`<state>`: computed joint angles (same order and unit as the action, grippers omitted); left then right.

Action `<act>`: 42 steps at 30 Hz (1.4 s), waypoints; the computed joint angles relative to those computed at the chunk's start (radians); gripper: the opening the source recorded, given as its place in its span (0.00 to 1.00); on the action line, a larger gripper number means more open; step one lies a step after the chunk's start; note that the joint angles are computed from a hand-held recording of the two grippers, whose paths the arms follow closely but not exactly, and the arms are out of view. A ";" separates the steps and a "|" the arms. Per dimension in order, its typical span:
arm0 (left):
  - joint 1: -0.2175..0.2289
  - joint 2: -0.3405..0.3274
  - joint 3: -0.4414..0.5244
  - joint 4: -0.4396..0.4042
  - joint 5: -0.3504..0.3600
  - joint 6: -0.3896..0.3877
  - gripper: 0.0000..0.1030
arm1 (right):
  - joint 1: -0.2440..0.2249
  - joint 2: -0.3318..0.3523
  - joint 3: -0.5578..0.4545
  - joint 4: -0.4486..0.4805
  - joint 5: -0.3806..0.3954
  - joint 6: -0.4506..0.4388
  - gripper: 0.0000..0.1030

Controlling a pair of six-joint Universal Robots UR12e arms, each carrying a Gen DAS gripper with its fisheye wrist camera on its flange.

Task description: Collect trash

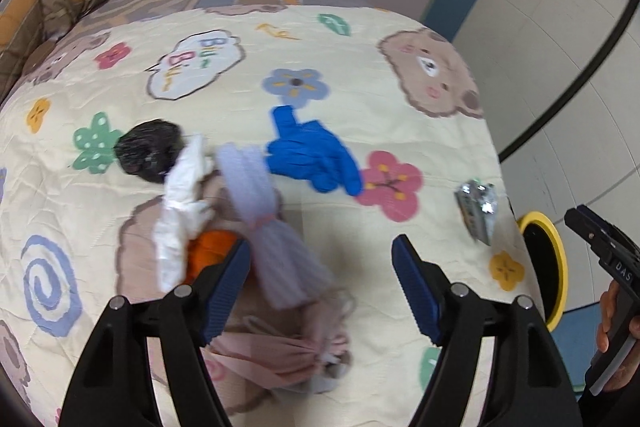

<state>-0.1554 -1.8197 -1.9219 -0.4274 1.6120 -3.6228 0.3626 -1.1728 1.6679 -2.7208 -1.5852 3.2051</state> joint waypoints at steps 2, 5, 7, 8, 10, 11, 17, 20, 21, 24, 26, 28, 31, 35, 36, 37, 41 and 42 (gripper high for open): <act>0.014 0.005 -0.010 0.001 0.001 -0.004 0.68 | 0.008 0.014 -0.016 0.011 -0.007 -0.003 0.55; 0.031 0.008 -0.021 0.002 0.001 -0.009 0.68 | 0.016 0.037 -0.039 0.031 -0.011 -0.005 0.55; 0.042 0.008 -0.028 0.000 0.002 -0.013 0.68 | 0.019 0.051 -0.054 0.046 -0.013 -0.003 0.55; 0.048 0.007 -0.031 -0.002 -0.001 -0.015 0.68 | 0.020 0.056 -0.059 0.052 -0.011 -0.003 0.55; 0.058 0.005 -0.036 -0.002 -0.006 -0.018 0.68 | 0.021 0.068 -0.070 0.064 -0.012 -0.002 0.55; 0.062 0.004 -0.038 -0.002 -0.006 -0.020 0.68 | 0.023 0.076 -0.077 0.071 -0.015 -0.003 0.55; 0.090 -0.004 -0.052 0.000 -0.017 -0.035 0.68 | 0.029 0.108 -0.108 0.104 -0.029 -0.006 0.55; 0.103 -0.007 -0.060 0.003 -0.018 -0.048 0.68 | 0.033 0.122 -0.121 0.116 -0.041 -0.012 0.55; 0.106 -0.009 -0.060 0.001 -0.017 -0.051 0.68 | 0.033 0.126 -0.125 0.121 -0.044 -0.012 0.55; 0.111 -0.017 -0.060 -0.008 -0.015 -0.052 0.68 | 0.032 0.141 -0.140 0.138 -0.047 -0.006 0.55; 0.115 -0.023 -0.058 -0.012 -0.020 -0.050 0.68 | 0.032 0.149 -0.146 0.147 -0.047 -0.003 0.55; 0.117 -0.031 -0.055 -0.018 -0.019 -0.050 0.68 | 0.032 0.157 -0.152 0.154 -0.048 -0.003 0.55; 0.124 -0.041 -0.052 -0.016 -0.028 -0.058 0.68 | 0.032 0.172 -0.166 0.173 -0.049 0.002 0.55; 0.131 -0.052 -0.046 -0.016 -0.026 -0.069 0.68 | 0.041 0.187 -0.175 0.169 -0.078 -0.008 0.55; 0.133 -0.054 -0.046 -0.013 -0.028 -0.069 0.68 | 0.042 0.191 -0.178 0.169 -0.078 -0.008 0.55; 0.134 -0.056 -0.044 -0.012 -0.027 -0.068 0.68 | 0.041 0.194 -0.180 0.172 -0.075 -0.005 0.55; 0.135 -0.065 -0.038 -0.012 -0.028 -0.057 0.68 | 0.042 0.205 -0.191 0.177 -0.078 0.002 0.55; 0.136 -0.067 -0.037 -0.012 -0.027 -0.056 0.68 | 0.043 0.207 -0.194 0.179 -0.079 0.003 0.55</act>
